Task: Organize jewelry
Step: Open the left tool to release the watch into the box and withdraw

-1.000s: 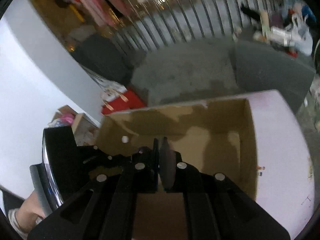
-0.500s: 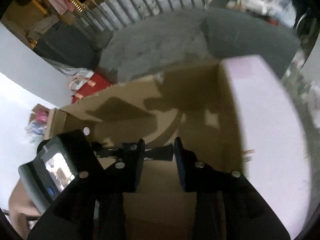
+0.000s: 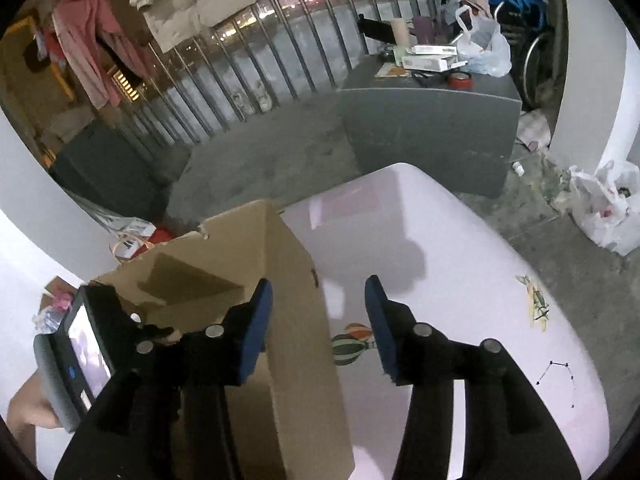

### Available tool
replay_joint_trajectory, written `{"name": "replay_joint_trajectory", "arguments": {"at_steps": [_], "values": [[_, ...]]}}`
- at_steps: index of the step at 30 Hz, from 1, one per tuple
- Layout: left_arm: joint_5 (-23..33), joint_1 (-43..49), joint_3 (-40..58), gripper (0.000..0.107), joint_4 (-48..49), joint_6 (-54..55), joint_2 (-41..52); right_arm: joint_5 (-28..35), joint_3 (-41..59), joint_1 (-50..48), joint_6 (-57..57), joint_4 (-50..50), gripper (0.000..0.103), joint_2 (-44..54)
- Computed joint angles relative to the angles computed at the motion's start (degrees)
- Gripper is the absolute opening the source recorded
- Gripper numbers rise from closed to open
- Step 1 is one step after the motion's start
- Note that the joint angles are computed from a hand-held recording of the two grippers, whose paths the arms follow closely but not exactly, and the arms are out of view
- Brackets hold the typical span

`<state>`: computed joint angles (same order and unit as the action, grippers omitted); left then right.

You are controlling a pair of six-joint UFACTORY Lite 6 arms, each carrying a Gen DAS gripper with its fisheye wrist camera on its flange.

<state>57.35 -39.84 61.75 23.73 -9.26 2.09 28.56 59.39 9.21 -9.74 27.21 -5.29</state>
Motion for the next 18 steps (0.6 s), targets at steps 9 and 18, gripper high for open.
{"name": "replay_joint_trajectory", "arguments": {"at_steps": [9, 18], "values": [[-1.33, 1.25, -0.29, 0.047, -1.2, -3.0, -3.03, -3.24, -2.17, 2.06, 3.32, -3.24, 0.047, -0.22], [-0.15, 1.8, 3.4, 0.048, 2.32, -7.69, -1.49, -3.73, -2.48, 1.71, 1.94, -2.11, 0.047, -0.3]]}}
